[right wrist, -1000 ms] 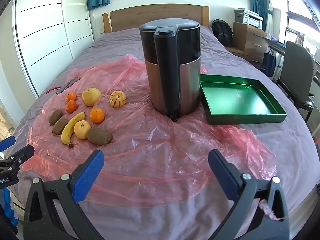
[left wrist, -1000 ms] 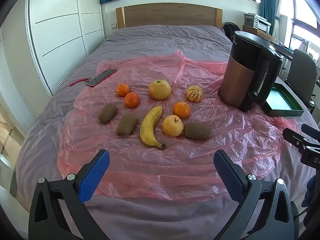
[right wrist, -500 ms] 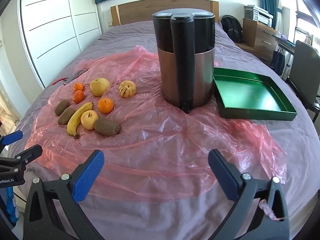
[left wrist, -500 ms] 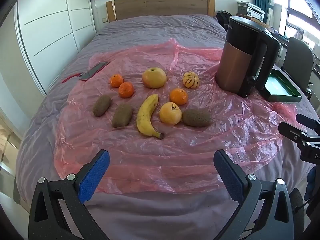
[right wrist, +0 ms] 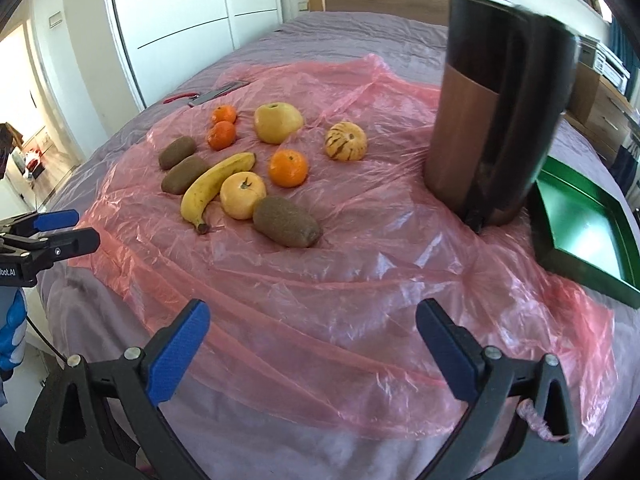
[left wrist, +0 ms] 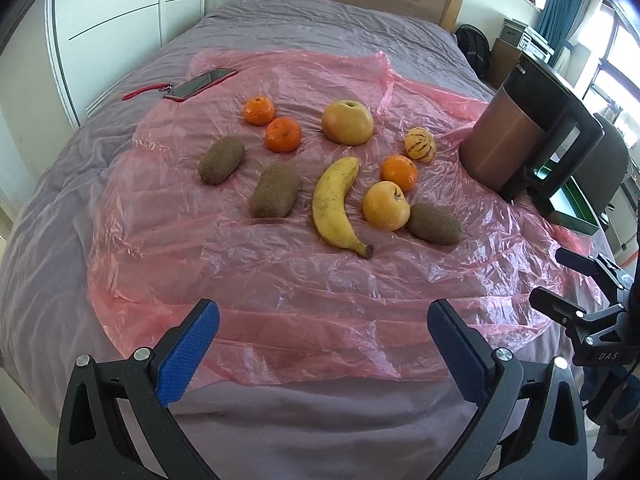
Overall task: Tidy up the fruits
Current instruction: 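Grasp a brown kiwi with the right tool while the left tool grasps another kiwi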
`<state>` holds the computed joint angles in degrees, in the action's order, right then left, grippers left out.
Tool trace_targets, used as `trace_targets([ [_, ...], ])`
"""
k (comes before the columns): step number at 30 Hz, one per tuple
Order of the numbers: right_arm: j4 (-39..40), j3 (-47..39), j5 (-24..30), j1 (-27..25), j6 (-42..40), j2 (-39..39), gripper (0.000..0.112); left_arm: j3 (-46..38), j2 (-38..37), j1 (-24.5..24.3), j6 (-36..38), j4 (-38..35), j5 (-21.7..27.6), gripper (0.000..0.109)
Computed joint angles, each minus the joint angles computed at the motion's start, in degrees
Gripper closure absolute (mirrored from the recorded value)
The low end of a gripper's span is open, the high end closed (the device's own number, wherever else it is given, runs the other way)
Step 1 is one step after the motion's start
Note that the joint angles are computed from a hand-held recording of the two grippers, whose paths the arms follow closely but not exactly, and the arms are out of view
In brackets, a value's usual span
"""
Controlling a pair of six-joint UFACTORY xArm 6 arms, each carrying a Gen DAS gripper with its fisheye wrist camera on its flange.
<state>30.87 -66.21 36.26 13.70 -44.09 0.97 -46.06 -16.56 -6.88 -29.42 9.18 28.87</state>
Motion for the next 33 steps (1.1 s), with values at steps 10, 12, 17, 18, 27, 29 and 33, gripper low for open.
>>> trace_targets([
  [10,0.39,-16.99,9.54,1.19,-2.75,15.02,0.059,-13.04,14.19,5.78,5.33,1.29,3.58,0.022],
  [12,0.2,-20.61,11.36,1.51,-3.1,17.93,0.067,-15.48,16.88,6.52,6.81,0.88,4.16,0.026],
  [17,-1.25,-28.78,16.2,2.41,-4.8,24.4,0.085,-21.36,23.25,7.46,11.08,-0.16,6.1,0.035],
  [18,-1.73,-29.96,16.78,2.56,-5.14,25.29,0.086,-22.31,24.17,7.51,11.73,-0.51,6.54,0.036],
  [27,-6.06,-40.71,24.21,3.19,-8.22,32.8,0.086,-27.31,29.82,7.71,17.34,-3.42,8.69,0.05],
  [29,-6.82,-42.15,25.12,3.44,-8.88,33.86,0.086,-28.21,30.83,7.59,18.09,-3.47,8.99,0.054],
  [33,-6.79,-44.05,26.31,3.61,-8.94,35.37,0.091,-29.72,32.41,7.59,18.77,-3.97,9.05,0.068],
])
